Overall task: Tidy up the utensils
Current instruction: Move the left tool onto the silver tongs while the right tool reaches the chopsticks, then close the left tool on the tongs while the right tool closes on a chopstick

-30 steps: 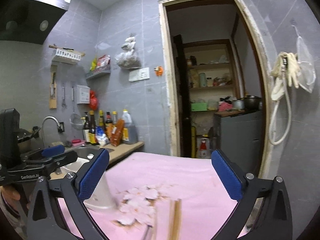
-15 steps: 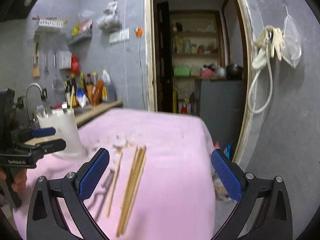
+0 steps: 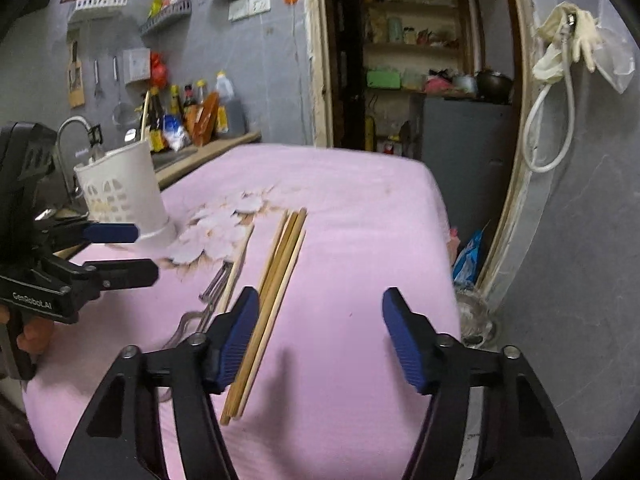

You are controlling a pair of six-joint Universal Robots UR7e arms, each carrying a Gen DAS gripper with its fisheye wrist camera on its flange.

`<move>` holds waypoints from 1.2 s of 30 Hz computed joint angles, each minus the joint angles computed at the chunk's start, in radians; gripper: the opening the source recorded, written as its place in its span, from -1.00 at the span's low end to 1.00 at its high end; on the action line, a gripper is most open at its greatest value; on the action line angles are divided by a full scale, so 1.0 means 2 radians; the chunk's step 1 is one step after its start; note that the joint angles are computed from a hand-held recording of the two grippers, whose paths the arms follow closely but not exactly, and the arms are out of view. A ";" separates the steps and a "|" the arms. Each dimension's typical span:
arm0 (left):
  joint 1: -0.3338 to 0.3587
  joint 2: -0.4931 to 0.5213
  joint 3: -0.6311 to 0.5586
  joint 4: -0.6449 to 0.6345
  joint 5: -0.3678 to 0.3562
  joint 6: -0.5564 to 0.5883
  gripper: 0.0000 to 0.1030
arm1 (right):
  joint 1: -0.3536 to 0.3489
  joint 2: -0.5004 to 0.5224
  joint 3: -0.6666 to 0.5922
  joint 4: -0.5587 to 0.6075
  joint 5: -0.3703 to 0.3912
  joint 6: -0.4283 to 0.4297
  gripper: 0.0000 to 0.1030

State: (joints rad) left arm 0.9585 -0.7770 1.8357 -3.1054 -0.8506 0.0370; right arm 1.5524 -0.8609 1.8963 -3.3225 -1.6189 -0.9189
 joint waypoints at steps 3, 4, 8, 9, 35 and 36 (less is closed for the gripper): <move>0.010 0.001 -0.020 0.055 -0.027 -0.021 0.06 | 0.001 -0.002 -0.004 0.027 -0.008 -0.002 -0.20; 0.013 0.002 -0.026 0.068 -0.033 -0.026 0.00 | 0.002 -0.002 -0.005 0.033 -0.011 -0.002 -0.23; 0.023 0.012 -0.059 0.127 -0.049 -0.047 -0.17 | 0.002 -0.005 -0.007 0.046 -0.015 -0.002 -0.24; 0.024 0.014 -0.064 0.136 -0.050 -0.052 -0.25 | 0.001 -0.005 -0.008 0.048 -0.015 -0.002 -0.24; 0.029 0.008 -0.086 0.184 -0.021 -0.114 -0.67 | 0.025 0.037 -0.072 0.117 -0.078 0.010 -0.49; 0.029 0.007 -0.083 0.182 -0.020 -0.114 -0.67 | 0.026 0.038 -0.073 0.118 -0.078 0.010 -0.49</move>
State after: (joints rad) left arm 1.0168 -0.7628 1.6693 -2.7418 -0.8915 -0.1911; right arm 1.6045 -0.7842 1.7495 -3.0862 -1.7747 -0.8985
